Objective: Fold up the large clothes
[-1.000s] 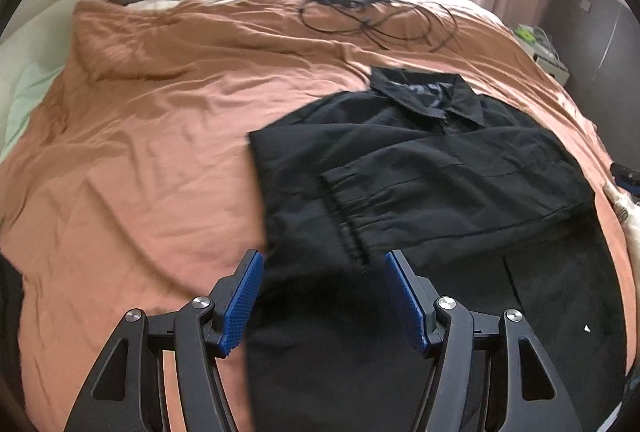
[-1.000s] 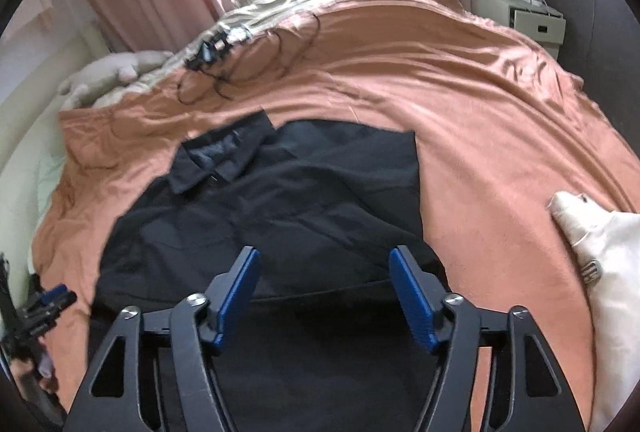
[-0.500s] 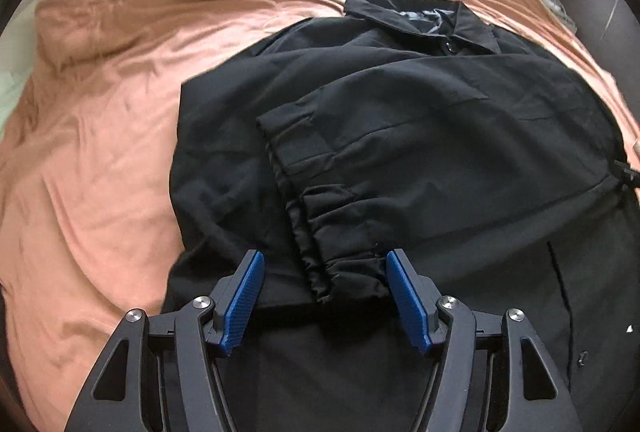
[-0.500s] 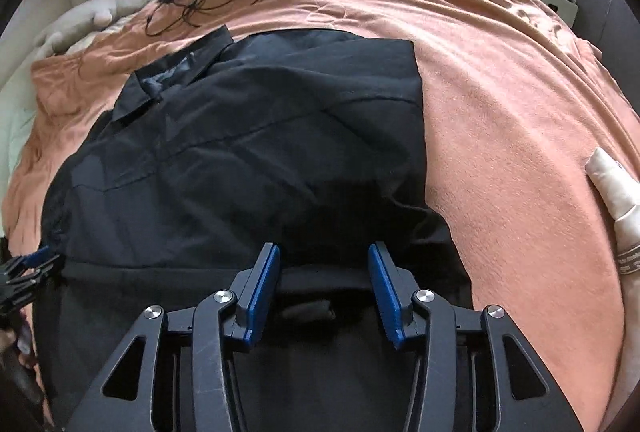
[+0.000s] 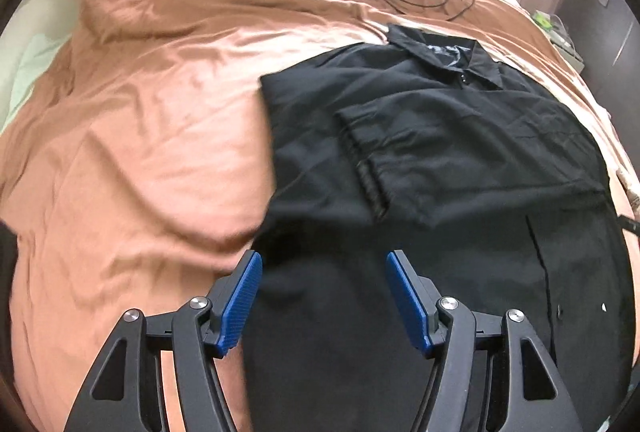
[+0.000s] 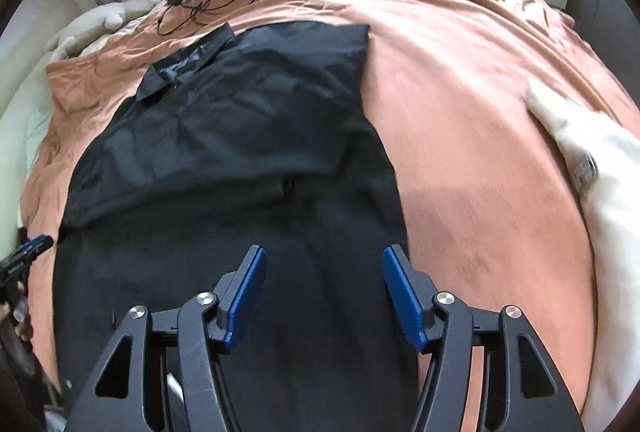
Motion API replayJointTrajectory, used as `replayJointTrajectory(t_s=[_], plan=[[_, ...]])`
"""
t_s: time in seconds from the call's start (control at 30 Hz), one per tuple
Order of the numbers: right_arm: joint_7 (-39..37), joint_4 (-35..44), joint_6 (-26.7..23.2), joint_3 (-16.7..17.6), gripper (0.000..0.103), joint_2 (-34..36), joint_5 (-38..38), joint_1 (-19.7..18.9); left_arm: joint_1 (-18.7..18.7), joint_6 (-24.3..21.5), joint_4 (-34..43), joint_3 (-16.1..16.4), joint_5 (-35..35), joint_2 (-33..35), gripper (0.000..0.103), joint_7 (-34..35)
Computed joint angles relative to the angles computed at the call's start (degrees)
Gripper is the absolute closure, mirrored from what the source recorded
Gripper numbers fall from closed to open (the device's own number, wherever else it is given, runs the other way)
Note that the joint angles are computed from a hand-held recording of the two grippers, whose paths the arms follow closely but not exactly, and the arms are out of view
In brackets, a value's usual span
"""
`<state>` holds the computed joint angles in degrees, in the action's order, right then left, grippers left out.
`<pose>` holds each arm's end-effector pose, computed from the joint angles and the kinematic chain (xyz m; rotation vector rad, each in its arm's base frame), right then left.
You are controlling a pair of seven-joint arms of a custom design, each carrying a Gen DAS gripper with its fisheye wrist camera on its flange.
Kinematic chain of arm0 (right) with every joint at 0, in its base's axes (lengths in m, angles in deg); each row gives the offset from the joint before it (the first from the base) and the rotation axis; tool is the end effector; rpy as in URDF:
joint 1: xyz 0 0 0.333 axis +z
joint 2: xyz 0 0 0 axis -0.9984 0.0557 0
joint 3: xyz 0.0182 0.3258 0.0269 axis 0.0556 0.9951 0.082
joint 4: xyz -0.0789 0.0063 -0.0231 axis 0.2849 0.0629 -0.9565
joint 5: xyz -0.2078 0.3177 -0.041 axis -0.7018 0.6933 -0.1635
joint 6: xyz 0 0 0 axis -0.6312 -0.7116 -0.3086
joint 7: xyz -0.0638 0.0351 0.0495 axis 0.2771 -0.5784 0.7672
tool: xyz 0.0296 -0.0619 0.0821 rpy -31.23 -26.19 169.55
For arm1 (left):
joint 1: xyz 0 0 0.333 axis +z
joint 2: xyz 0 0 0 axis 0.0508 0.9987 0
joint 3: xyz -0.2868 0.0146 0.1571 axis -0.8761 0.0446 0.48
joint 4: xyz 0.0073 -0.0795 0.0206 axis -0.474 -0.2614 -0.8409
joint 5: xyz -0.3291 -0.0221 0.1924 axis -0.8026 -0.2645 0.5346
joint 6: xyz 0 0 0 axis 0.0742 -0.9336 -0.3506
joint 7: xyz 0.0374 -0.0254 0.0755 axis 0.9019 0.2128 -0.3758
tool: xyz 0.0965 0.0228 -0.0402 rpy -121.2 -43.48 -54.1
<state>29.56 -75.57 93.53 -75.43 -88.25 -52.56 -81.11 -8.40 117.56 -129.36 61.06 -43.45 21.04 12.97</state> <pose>0.5340 0.0408 0.4495 -2.2167 1.4249 -0.0347 0.3248 -0.1442 0.5296 -2.2922 1.4065 -0.4153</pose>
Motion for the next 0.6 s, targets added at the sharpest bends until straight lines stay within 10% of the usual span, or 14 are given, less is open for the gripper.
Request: replayJointTrajectory(t_s=[0.37, 0.6], plan=[[-9.3, -7.5, -8.6, -4.9, 0.042, -6.3, 4.7, -4.3, -7.3, -8.0, -10.5, -2.0, -6.9, -16.9, 0.037, -6.9], [-13.9, -10.1, -15.3, -6.9, 0.042, -8.9, 7.3, -7.2, -12.3, -9.2, -13.7, -2.7, -10.9, -22.5, 0.057, -11.1]])
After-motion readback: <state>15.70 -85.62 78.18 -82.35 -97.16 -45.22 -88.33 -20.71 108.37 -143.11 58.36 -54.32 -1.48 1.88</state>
